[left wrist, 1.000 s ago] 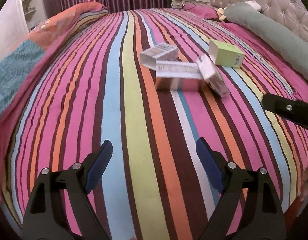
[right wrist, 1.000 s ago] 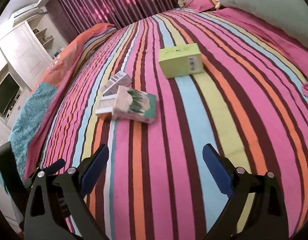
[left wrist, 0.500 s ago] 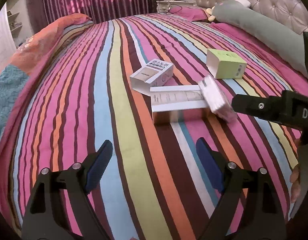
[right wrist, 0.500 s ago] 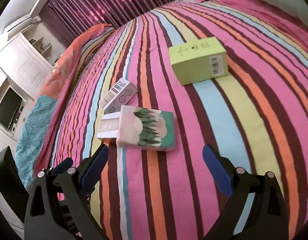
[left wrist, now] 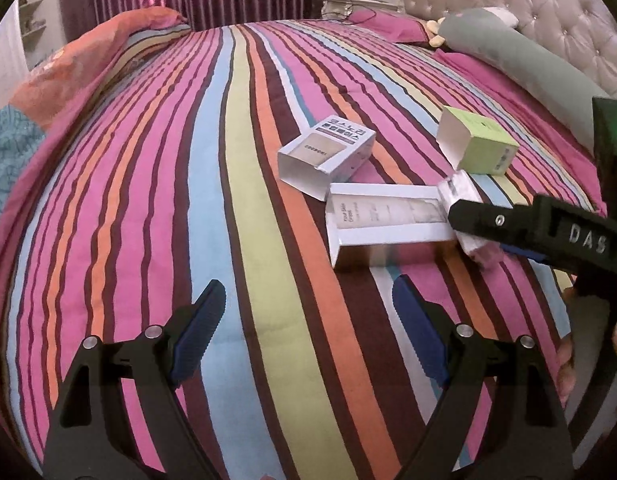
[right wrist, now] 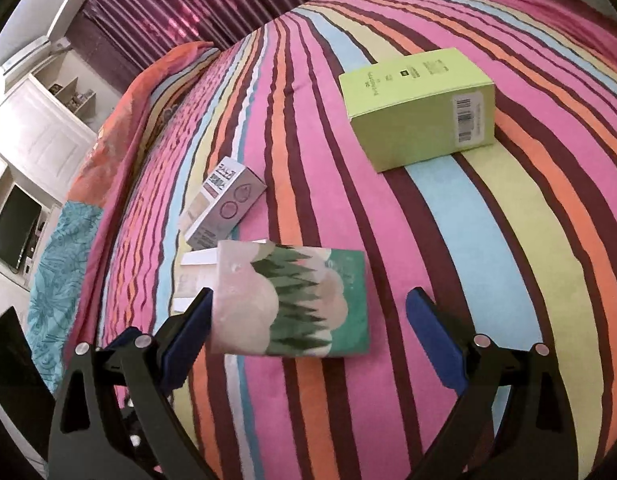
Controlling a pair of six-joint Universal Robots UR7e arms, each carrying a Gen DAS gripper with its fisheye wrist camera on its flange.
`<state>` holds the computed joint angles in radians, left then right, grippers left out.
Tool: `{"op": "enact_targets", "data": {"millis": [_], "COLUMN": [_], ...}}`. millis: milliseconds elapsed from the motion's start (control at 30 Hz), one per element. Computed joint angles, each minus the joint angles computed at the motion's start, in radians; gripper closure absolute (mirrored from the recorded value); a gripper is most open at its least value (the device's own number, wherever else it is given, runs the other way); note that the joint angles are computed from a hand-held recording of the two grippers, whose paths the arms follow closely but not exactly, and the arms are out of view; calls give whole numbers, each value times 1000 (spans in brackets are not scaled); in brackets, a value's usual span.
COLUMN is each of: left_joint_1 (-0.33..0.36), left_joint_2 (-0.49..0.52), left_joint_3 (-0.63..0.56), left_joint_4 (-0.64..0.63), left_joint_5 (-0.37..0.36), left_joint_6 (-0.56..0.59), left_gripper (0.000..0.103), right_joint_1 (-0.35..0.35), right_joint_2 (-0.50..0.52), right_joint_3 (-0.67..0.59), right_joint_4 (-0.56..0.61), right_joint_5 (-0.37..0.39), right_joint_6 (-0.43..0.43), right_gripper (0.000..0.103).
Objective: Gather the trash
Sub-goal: 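Grasp the white cosmetic box with the left tool while the right tool grasps the green tissue pack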
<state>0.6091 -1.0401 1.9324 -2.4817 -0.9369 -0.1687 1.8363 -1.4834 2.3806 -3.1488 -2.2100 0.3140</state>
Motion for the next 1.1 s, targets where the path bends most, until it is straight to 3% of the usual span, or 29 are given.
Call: {"op": "enact_targets", "data": {"millis": [300,600,667,700,933,1100], "left_joint_1": [10,19,21,22,14,34], "left_joint_2": [24,53,59,65,106,127], "left_joint_3": [-38,-71,-77,-83,-124,-161], "left_joint_4": [-12,0,-1,2,5,21], "left_joint_5": [-30,-86,-97,-104,-121,-198], "left_joint_6": [37,47,42,38,67,50], "left_gripper": [20,20,19,11,11,11], "right_joint_1": [21,-10,-8,-3,0,-7], "right_joint_2": [62,-4,-5,-2,-1,-13], "right_joint_3": [-31,-6,-9,-11,-8,14], "right_joint_4": [-22,-2,3,6,15,-3], "right_joint_5": [-69,-57,-74,-97,-158,-165], "right_joint_6": [-129,-176,-193,-207,-300,-331], "right_gripper": [14,18,20,20,20,20]}}
